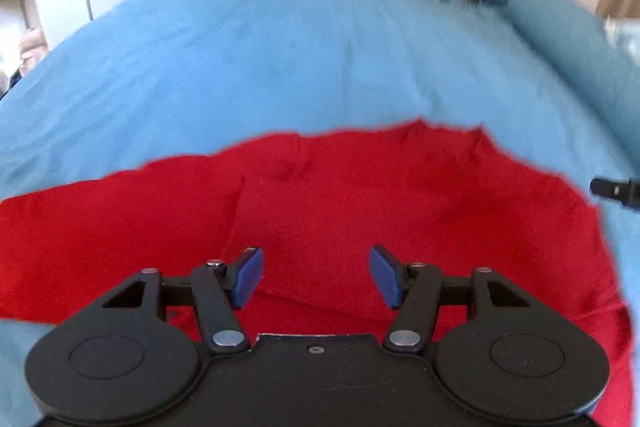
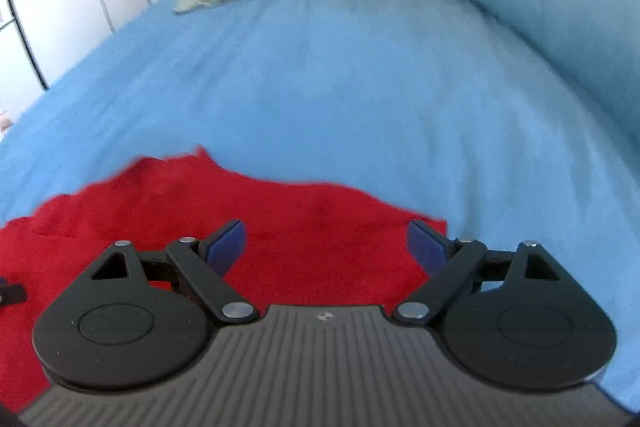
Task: Fold small clothes
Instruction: 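Move the left gripper to the other sleeve and close on its cuff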
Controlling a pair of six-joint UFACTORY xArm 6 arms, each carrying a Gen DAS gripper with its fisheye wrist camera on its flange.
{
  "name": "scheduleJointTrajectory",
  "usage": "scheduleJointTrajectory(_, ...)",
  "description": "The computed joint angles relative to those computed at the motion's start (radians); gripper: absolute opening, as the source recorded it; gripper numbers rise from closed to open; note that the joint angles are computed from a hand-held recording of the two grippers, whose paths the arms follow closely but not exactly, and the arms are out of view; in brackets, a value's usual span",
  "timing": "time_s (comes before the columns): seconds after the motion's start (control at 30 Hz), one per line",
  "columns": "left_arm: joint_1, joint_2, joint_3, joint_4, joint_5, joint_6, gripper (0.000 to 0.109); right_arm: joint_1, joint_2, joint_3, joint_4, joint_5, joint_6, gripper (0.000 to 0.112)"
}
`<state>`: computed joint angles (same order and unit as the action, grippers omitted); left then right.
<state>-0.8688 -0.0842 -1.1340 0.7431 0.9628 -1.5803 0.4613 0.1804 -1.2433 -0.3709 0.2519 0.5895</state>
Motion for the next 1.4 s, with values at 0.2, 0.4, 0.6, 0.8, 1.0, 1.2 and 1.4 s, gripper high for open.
scheduleJointTrajectory(0.2, -0.113, -0.182, 0.028, 0.045, 0.201, -0.046, 0.089, 0.115, -0.181, 0.002, 0.021, 0.159, 0.0, 0.103)
scheduleJointTrajectory(0.4, -0.238, -0.386, 0.106, 0.077, 0.466, -0.147, 0.101, 0.261, -0.224, -0.025, 0.021, 0.271, 0.116, 0.103)
scheduleJointTrajectory(0.6, -0.315, -0.641, 0.27, 0.041, 0.686, -0.284, 0.101, 0.383, -0.197, -0.039, -0.052, 0.325, 0.314, 0.103)
scheduleJointTrajectory(0.8, -0.349, -0.925, 0.48, 0.033, 0.864, -0.388, 0.099, 0.482, -0.132, -0.066, -0.139, 0.381, 0.502, 0.103)
scheduleJointTrajectory(1.0, -0.279, -1.19, 0.694, 0.031, 0.885, -0.418, 0.087, 0.544, -0.073, -0.076, -0.244, 0.404, 0.642, 0.103)
scheduleJointTrajectory(1.2, 0.018, -1.396, 0.873, -0.031, 0.666, -0.306, 0.058, 0.559, -0.021, -0.083, -0.29, 0.384, 0.704, 0.103)
scheduleJointTrajectory(1.4, 0.152, -1.373, 0.893, -0.036, 0.592, -0.239, 0.036, 0.554, 0.027, -0.119, -0.308, 0.364, 0.695, 0.103)
